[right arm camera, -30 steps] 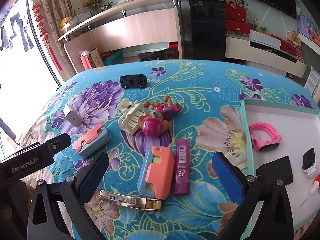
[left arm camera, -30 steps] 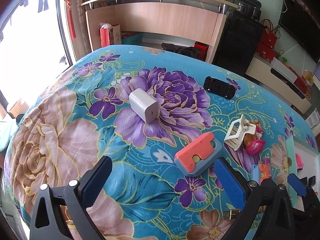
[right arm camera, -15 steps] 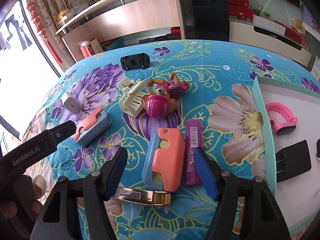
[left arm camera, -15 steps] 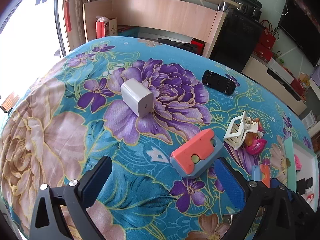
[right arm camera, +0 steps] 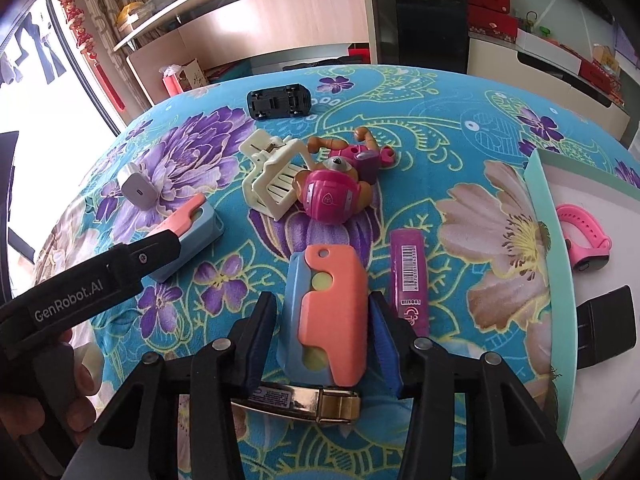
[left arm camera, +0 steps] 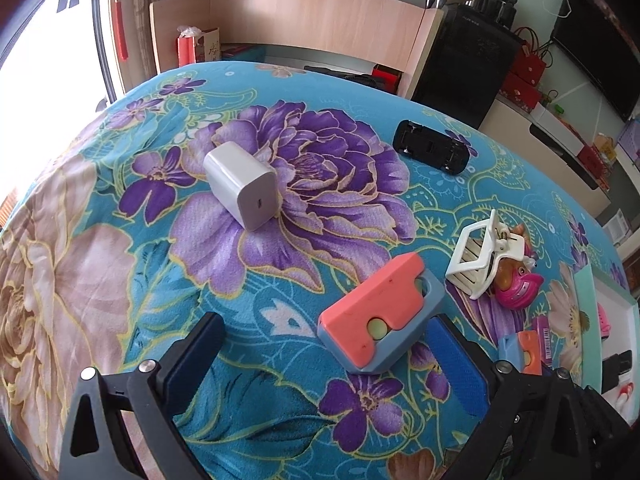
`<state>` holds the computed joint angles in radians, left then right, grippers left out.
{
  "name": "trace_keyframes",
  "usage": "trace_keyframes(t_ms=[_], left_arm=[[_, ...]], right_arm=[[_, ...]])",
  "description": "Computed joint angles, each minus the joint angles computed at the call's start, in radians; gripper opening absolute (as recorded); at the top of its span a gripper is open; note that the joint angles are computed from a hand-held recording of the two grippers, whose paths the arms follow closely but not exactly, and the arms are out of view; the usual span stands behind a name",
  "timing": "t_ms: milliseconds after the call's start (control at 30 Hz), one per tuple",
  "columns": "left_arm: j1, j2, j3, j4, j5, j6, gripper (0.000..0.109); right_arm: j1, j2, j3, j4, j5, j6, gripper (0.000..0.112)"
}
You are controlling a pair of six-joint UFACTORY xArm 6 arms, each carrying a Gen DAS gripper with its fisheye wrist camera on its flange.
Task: Organize rigid objects
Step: 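Move both open tools back to the pile toward the orange block, then grasp an orange-blue toy block with the right tool while the left tool grasps another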
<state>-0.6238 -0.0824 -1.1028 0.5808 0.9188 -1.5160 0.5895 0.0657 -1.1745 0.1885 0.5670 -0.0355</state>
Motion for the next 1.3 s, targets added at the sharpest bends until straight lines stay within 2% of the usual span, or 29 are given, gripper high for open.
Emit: trace_keyframes(t_ms=[333,467,800,1300], left_arm=[[-0.002,0.096,-0.096,0.010,0.042,0.090,0.098],[-0.011,0.125,-0.124,0.031,0.082,0.098,0.091],[-0.021,0.126,-0.129,0.053,0.063,0.109,0.066],[-0.027,0.128,-0.136,0.045,0.081,0.115,0.064]], right_arm=[[0.008,0.028,-0.020,-0.062,-0.016,0.025,0.048],[0.010,0.034,-0.023,-0.073,-0.024,0.030,0.048],[0.011,0.037,-0.025,-0.091,-0.021,0.038,0.048],[0.018,0.032,-0.025,-0.154,-0.004,0.073,0.047]])
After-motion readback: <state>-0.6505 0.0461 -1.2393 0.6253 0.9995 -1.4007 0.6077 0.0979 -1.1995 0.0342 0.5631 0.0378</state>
